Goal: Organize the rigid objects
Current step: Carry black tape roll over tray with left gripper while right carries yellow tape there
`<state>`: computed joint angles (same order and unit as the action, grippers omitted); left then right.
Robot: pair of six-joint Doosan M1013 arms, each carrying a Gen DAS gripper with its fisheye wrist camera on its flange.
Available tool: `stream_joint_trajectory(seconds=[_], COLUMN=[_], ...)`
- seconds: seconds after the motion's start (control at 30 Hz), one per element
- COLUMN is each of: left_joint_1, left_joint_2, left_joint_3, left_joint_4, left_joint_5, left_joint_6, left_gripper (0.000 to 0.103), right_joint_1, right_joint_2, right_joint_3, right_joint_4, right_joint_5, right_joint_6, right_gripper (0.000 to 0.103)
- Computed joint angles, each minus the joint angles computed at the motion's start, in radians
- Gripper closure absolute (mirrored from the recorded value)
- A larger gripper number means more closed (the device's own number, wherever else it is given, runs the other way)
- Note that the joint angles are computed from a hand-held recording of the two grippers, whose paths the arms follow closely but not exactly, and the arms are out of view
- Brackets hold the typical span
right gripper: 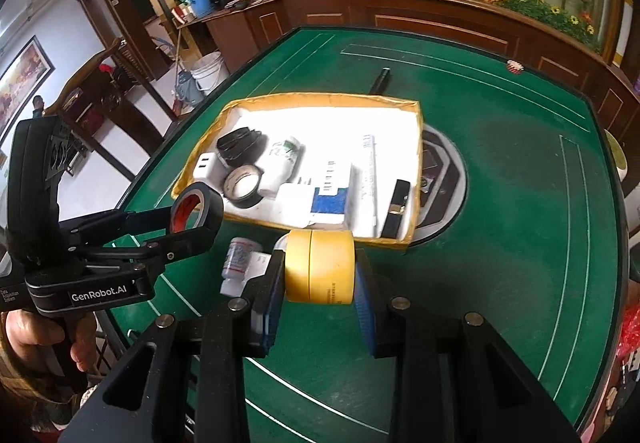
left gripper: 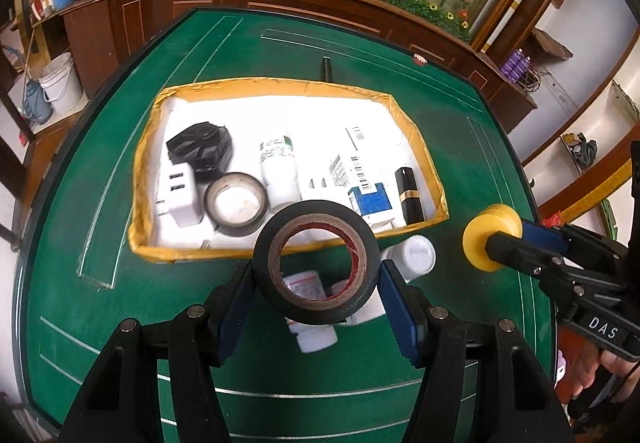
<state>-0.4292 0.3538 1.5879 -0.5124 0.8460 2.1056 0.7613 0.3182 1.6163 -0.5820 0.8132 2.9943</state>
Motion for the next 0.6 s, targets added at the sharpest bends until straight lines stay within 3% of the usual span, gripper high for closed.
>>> stream_joint_trajectory(seconds=[0.6], left_joint_1=[-0.041], left_joint_2=[0.151], left_joint_3=[-0.212], left_joint_4=[0.031], left_joint_5=[0.098], left_joint_6=[-0.021], left_gripper=[0.038], right_joint_1=[-0.061], right_joint_2=[0.011], right_joint_3=[-0.005], right_joint_4=[0.009], right_joint_5=[0.029], right_joint_6=[0.027], right_gripper=[0.072])
